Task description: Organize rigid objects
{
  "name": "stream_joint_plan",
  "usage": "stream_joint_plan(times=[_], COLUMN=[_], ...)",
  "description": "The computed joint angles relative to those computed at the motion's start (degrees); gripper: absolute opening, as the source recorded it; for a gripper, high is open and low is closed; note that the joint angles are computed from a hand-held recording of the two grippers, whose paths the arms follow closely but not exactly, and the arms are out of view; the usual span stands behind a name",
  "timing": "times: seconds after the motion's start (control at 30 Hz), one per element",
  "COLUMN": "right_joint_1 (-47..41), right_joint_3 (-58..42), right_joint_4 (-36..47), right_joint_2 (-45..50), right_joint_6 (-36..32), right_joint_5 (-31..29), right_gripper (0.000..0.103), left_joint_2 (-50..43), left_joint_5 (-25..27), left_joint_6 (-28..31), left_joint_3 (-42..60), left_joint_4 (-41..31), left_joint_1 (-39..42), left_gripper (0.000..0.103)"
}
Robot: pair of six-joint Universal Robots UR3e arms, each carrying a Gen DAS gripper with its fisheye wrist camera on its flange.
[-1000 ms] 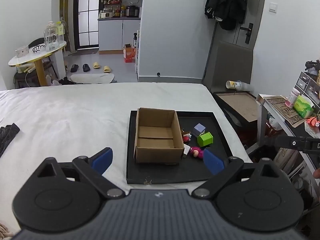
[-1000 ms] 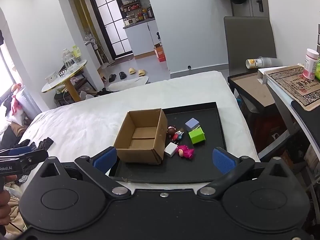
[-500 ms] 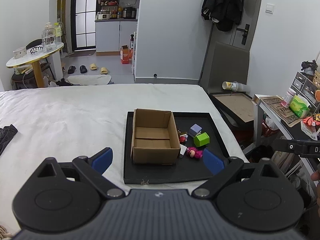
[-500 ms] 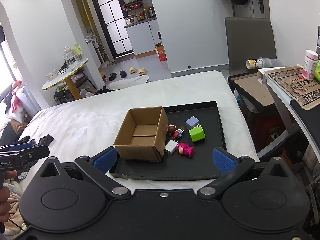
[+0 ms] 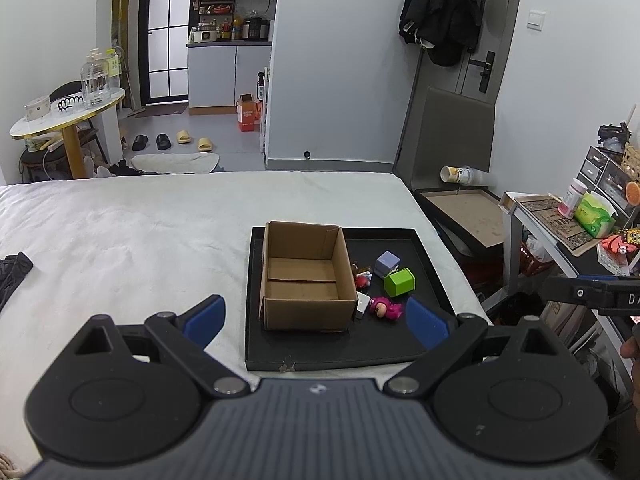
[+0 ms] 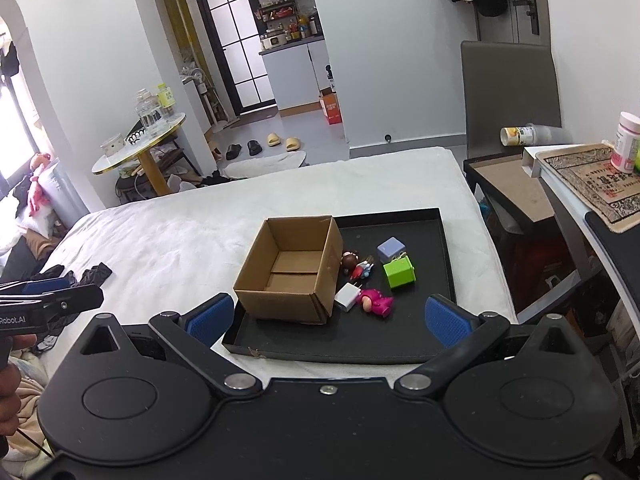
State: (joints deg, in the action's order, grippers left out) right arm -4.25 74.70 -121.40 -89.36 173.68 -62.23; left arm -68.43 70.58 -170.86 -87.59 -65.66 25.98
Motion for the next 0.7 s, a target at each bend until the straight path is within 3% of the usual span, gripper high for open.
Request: stream_joint_plan(times=[0.7], right_joint_1=[1.3], right_joint_3=[-1.0], right_joint_4=[0.0], right_joint_2=[0.7], right_joint_6=[-0.7], right_joint_5=[-1.8], right_gripper=[0.103], left_joint_2=[0.7], left_joint_5=[-2.6], left_joint_6=[2.0], left_joint_3=[-0.2], left_joint_4=[-1.6], left_joint_1=[1.8], left_gripper=[0.096])
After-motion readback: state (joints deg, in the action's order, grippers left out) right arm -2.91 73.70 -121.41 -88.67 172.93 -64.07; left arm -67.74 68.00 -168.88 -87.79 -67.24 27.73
